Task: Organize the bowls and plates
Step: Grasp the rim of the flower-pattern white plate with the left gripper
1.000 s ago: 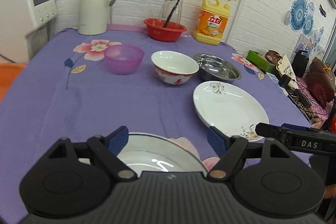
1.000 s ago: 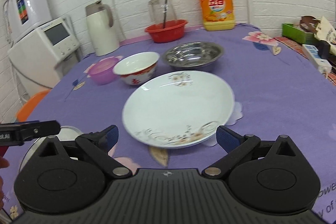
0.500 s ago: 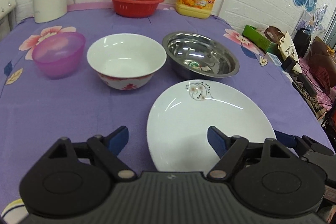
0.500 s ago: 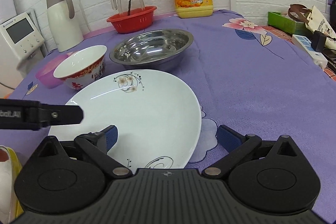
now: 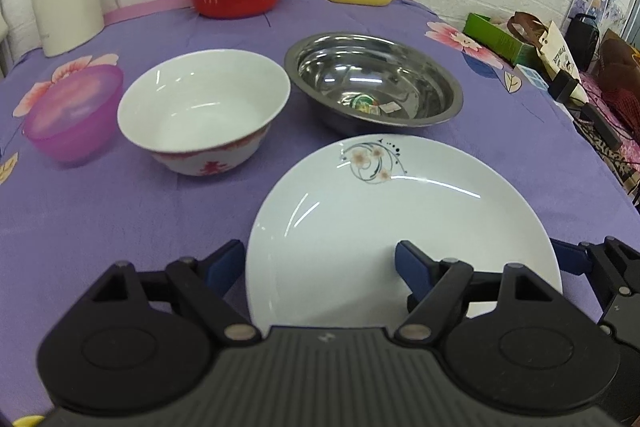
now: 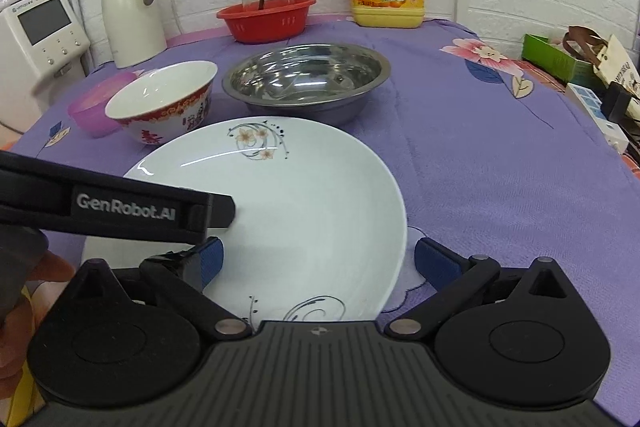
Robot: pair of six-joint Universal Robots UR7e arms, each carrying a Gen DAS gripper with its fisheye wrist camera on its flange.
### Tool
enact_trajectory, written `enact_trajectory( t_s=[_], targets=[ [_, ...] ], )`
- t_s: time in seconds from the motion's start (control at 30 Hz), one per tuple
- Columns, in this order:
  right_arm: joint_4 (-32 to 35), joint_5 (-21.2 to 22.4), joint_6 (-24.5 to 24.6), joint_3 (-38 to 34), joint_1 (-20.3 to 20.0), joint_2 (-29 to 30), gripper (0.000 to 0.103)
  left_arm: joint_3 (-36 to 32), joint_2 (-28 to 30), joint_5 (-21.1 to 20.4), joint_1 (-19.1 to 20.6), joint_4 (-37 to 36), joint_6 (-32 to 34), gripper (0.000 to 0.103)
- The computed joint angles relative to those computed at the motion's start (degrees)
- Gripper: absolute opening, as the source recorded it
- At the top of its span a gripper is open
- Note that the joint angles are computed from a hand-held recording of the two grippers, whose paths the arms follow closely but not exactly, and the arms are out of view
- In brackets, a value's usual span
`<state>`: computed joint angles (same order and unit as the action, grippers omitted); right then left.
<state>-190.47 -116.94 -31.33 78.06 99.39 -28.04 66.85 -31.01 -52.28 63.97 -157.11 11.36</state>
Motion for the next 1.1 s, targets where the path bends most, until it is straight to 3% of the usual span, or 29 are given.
enact_trajectory(
  t_s=[0.3,0.5,0.67,1.1],
  targets=[
    [0.12,2.41,0.32,1.54,-0.52,-1.11,0.103,-0.33,-0.17,-0.85,0.02,1.63,0.71,0.074],
    [-2.50,1.87,-1.20,1.34,0.03,0.15,0.103,0.36,-0.12,-0.73,-0.10,0.05,0.92,0.071],
    [-3.56,-0.74,1.27,0.03,0.83,1.40,0.103,0.06,-0.59,-0.08,-0.39,3.12,-2.15,0.068],
    [-7.44,-1.51,4.92,7.19,2.58,-2.39,0.103,10.41,-6.65,-2.05,-2.36,-3.62,-1.52,0.064]
  ],
)
